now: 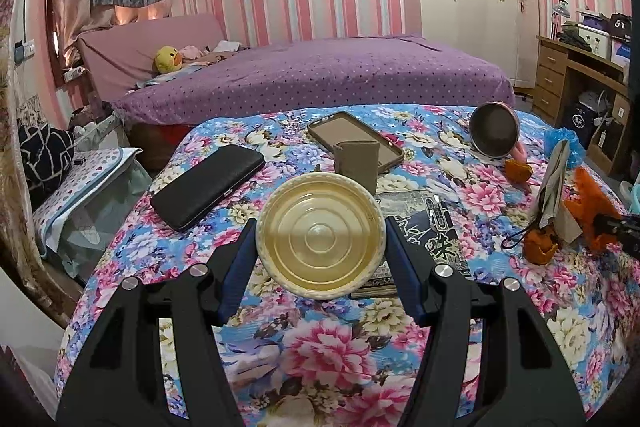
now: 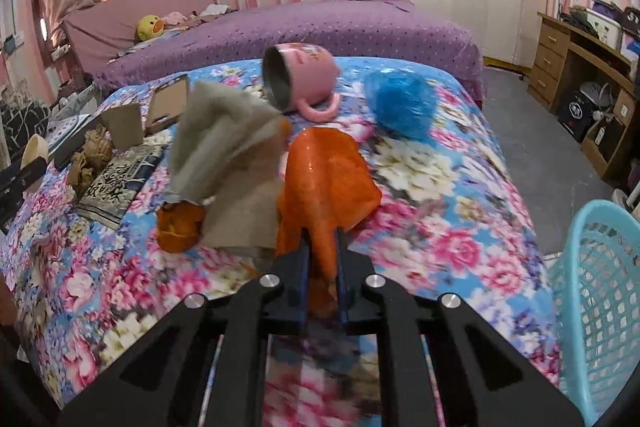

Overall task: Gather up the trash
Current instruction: 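Lift the cream plate with the left tool while the right tool grasps the orange bag, then carry plate and orange bag over the blue basket and open both tools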

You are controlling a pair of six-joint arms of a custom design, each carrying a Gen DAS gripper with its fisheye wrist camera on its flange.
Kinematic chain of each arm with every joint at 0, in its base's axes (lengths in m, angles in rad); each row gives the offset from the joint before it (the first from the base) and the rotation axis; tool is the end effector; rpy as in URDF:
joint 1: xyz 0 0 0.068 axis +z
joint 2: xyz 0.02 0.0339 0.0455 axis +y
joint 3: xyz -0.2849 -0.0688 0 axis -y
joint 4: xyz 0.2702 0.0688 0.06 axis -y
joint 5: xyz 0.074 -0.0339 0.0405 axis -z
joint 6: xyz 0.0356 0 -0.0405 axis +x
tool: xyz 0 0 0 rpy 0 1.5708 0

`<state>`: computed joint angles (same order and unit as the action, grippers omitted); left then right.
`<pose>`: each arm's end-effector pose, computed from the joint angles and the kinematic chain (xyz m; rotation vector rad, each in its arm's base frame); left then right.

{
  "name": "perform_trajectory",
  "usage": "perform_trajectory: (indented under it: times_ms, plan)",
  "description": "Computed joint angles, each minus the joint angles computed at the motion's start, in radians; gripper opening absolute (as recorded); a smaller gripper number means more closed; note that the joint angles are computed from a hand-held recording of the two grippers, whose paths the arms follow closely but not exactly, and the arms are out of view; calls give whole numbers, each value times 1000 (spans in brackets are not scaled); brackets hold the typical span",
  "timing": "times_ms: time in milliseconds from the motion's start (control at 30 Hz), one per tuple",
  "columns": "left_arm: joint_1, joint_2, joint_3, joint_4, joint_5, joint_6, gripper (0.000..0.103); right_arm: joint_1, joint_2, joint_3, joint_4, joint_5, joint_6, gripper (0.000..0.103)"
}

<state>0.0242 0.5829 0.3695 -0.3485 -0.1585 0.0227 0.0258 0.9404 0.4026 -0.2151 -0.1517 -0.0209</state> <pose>0.1511 0.0093 0.2136 -0.0949 2.1290 0.1966 0.1943 0.0104 0.1821 -0.1305 2.3160 0.1787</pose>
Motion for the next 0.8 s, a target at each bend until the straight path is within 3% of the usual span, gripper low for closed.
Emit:
perform_trajectory:
  times_ms: [267, 500, 800]
  plan:
    - [-41, 0, -5, 2, -50, -9, 61, -101, -42, -5, -44, -74, -111, 12]
    - [-133, -23, 5, -27, -126, -55, 61, -161, -193, -9, -110, -166, -183, 11]
    - [-520, 85, 90, -81, -433, -238, 61, -428, -199, 46, -191, -398, -326, 3]
